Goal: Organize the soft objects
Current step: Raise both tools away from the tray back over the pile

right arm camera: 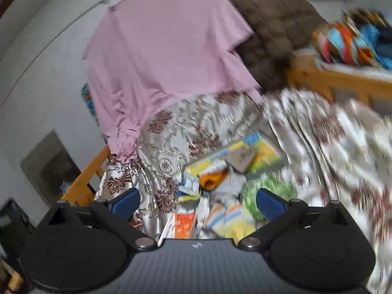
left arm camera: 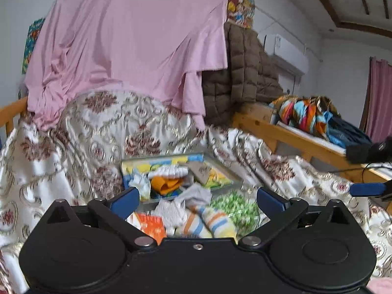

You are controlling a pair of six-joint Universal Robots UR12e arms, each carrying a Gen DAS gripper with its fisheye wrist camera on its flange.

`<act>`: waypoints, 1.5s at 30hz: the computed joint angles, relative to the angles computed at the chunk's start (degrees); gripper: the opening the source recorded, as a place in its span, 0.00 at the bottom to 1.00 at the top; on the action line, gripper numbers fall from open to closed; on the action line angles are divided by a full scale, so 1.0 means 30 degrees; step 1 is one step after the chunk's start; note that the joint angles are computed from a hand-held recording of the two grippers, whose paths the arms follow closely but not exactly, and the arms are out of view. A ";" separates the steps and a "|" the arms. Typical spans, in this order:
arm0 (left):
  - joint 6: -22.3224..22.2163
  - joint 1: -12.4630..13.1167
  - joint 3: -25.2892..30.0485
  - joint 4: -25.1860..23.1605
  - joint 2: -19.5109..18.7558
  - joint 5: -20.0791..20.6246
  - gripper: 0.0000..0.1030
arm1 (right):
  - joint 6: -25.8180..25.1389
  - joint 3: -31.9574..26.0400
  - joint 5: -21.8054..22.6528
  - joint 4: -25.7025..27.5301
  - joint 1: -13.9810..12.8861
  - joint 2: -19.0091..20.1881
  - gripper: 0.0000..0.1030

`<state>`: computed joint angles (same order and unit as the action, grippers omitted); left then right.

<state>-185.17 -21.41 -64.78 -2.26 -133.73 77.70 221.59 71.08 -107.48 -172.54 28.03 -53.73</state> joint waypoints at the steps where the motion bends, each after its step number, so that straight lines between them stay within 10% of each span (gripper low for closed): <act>1: -0.0148 0.0018 -0.0064 -0.0193 -0.0018 -0.0062 0.99 | 0.0707 0.0233 0.0193 0.0157 -0.0081 -0.0129 1.00; 22: -0.0432 0.0247 0.0942 -0.3135 -0.0967 0.0224 0.99 | 0.7090 -0.2123 0.3829 0.7512 -0.1031 0.1432 1.00; 45: -0.0002 0.0124 0.1494 -0.5023 -0.1247 0.0998 0.99 | 0.7854 -0.3601 0.5647 1.0358 -0.1440 0.2454 1.00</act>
